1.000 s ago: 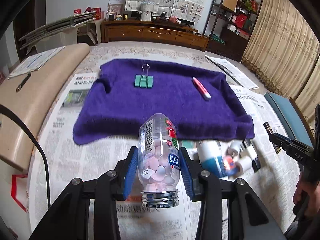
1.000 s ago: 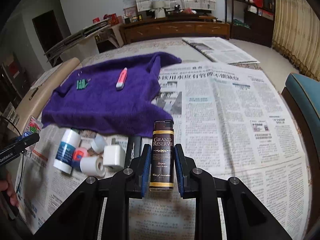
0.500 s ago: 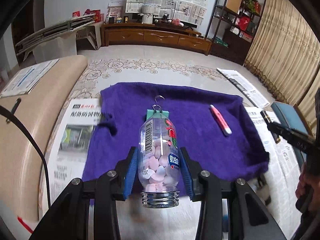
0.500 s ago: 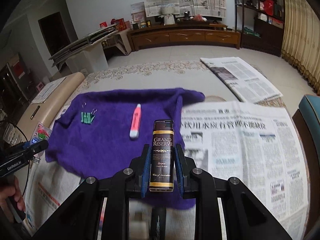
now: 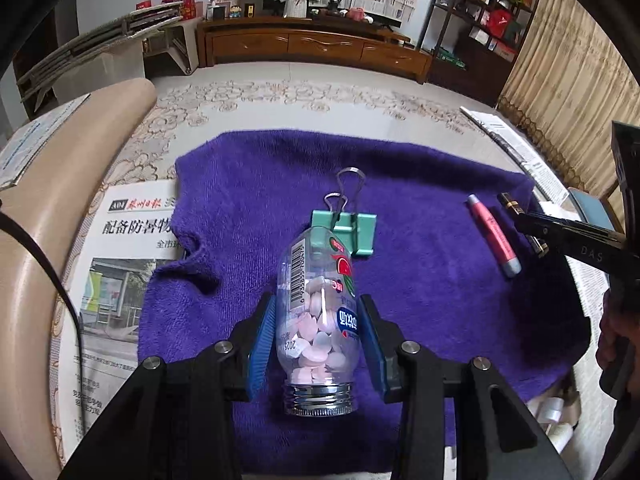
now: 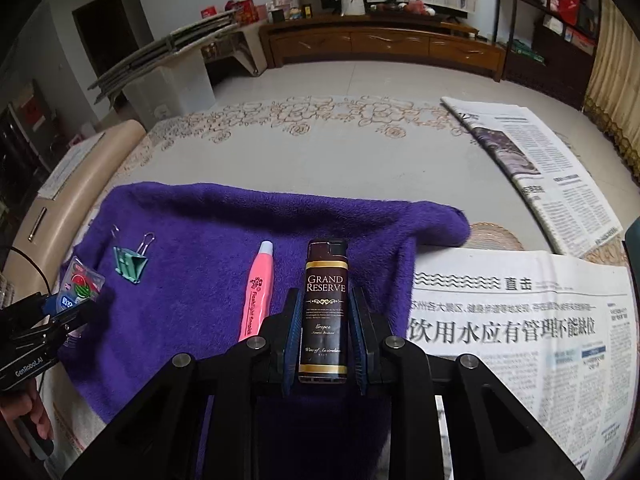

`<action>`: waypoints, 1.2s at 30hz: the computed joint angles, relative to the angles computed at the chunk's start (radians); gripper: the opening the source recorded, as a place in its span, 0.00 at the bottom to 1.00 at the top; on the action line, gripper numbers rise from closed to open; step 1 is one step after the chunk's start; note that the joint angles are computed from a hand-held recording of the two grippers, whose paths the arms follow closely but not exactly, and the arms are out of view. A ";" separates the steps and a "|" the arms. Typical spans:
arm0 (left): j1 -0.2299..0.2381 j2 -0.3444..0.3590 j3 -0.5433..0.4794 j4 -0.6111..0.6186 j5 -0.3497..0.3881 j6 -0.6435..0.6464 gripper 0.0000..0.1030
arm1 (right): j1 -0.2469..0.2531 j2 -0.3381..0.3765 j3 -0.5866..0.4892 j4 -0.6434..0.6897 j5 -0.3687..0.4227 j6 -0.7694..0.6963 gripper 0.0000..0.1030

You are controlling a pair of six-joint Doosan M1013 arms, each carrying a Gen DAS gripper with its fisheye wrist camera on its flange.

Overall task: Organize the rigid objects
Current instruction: 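Carry both bottles onto the purple towel and open both tools, then grasp the white balm stick with the left tool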

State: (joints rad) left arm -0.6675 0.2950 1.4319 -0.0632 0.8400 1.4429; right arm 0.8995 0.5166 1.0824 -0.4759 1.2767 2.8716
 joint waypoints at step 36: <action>-0.069 -0.184 0.151 -0.049 -0.051 0.005 1.00 | 0.138 -0.091 0.081 -0.090 -0.083 0.158 1.00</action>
State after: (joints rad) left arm -0.7361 0.1106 1.5833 -0.1121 0.7889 1.4474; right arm 1.0378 0.4252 1.1632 -0.5661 1.1939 3.0295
